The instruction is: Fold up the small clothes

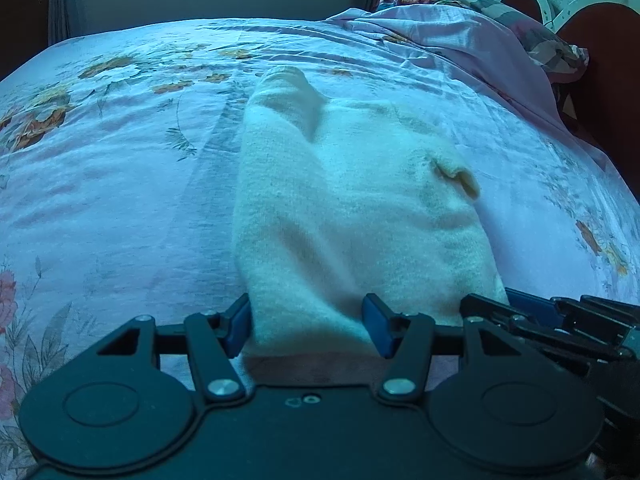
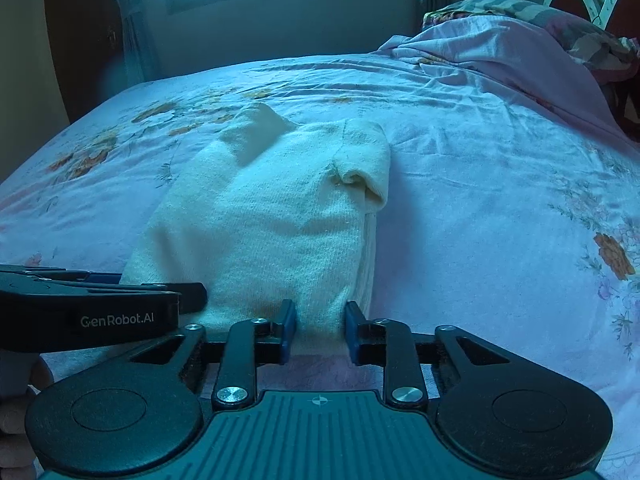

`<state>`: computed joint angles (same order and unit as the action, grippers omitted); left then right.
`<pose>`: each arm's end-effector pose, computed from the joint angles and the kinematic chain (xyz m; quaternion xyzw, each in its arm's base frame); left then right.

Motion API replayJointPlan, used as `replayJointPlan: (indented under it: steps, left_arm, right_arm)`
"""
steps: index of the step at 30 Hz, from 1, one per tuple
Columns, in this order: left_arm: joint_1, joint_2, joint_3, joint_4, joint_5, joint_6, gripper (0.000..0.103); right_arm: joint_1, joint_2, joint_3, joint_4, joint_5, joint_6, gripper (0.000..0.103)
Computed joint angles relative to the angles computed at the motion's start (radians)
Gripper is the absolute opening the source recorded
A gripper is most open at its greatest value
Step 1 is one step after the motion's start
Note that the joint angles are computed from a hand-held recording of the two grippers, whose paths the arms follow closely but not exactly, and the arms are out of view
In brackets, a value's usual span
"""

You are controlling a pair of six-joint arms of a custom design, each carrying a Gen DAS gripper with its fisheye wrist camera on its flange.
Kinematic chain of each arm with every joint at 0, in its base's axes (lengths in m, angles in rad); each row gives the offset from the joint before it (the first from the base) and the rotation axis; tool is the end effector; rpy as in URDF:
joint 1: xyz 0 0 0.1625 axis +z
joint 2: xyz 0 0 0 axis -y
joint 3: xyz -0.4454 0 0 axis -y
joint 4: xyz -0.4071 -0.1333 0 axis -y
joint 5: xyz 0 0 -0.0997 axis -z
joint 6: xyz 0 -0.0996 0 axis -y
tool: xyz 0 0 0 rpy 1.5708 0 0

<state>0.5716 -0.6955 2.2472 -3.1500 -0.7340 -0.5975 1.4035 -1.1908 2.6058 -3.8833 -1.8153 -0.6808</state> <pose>-0.2674 -0.4184 -0.0231 0.1768 0.8964 -0.2997 0.2745 0.0467 -0.3792 0.1916 0.1759 -0.8784 0.3473 0.2773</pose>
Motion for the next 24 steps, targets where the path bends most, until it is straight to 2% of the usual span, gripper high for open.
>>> replayJointPlan:
  steps: [5,8,10,11,15,16,19,22,24]
  left_arm:
    - [-0.003,0.008,-0.01,0.002,-0.006,-0.004,0.055]
    - [-0.005,0.014,-0.018,0.017,0.0,-0.012,0.055]
    - [-0.007,0.017,-0.022,0.028,0.006,-0.017,0.055]
    - [-0.006,0.014,-0.022,0.032,0.006,-0.016,0.055]
    - [0.002,-0.003,-0.016,0.038,-0.007,-0.009,0.058]
    - [0.003,-0.006,-0.016,0.045,-0.006,-0.01,0.06]
    - [-0.001,-0.019,-0.013,0.067,0.0,-0.024,0.063]
    - [-0.008,-0.029,-0.006,0.07,0.017,-0.03,0.063]
    - [-0.015,-0.03,0.009,0.023,0.048,-0.01,0.063]
  right_arm:
    - [0.012,0.053,-0.024,-0.073,-0.077,-0.059,0.016]
    - [0.0,0.052,-0.033,-0.047,-0.082,-0.051,0.016]
    - [0.02,0.069,-0.037,-0.068,-0.11,-0.082,0.016]
    - [0.022,0.066,-0.037,-0.07,-0.109,-0.077,0.016]
    - [-0.008,-0.026,-0.016,0.023,0.011,0.019,0.017]
    - [-0.004,-0.042,-0.023,0.056,0.015,0.048,0.019]
    - [0.006,-0.045,-0.03,0.068,0.018,0.082,0.038]
    - [0.025,-0.026,-0.037,0.055,0.001,0.066,0.039]
    - [0.029,-0.019,-0.042,0.057,-0.003,0.067,0.039]
